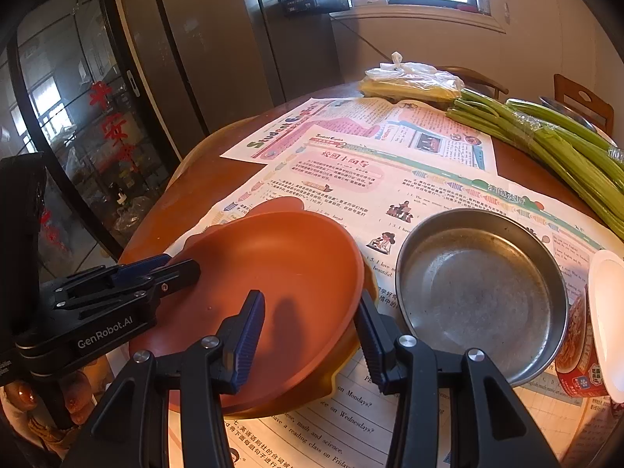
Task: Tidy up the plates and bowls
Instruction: 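Lift the orange pig plate with the left tool and carry it over the yellow shell plate, then lower the orange pig plate onto the yellow shell plate and open the left tool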
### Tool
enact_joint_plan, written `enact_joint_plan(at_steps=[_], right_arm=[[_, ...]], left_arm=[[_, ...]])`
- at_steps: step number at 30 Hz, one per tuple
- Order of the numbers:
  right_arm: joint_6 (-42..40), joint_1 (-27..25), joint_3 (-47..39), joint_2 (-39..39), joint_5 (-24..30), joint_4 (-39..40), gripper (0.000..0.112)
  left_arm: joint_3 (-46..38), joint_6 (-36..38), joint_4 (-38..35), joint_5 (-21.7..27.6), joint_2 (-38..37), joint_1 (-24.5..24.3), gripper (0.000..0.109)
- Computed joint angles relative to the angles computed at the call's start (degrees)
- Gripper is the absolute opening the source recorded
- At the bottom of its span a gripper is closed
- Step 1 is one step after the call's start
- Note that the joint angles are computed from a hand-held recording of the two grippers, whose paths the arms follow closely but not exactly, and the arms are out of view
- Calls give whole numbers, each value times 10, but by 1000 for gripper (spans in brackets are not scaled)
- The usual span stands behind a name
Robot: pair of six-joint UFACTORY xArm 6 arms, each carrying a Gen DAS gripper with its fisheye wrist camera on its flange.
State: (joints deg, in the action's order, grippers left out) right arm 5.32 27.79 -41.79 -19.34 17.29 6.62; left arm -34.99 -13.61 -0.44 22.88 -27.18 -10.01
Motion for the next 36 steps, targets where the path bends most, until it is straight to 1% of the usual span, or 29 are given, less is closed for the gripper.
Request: enact_joint_plan(at_steps=[4, 6, 14, 18, 20, 30, 33, 36], right_arm=[[58, 1, 1, -2, 2, -77, 47], [73, 1, 0, -3, 3, -98, 47], [70, -2, 4, -9, 0, -89, 47], [113, -7, 5, -16, 12, -142, 47], [104, -8, 7, -18, 12, -127, 47], [102, -4, 15, -41, 18, -120, 47], [100, -4, 18, -50, 19, -114, 47], [99, -3, 22, -62, 19, -108, 47]], left_arm=[[0, 2, -1, 2, 0, 1, 36], [0, 4, -3, 2, 0, 2, 36], [2, -8, 10, 7, -4, 2, 38], [2, 1, 5, 17, -10, 1, 38], [3, 0, 5, 16, -13, 1, 38], [8, -6, 12, 31, -33, 7, 38], [13, -10, 14, 35, -47, 9, 38], [17, -2, 1, 42, -65, 10, 38]])
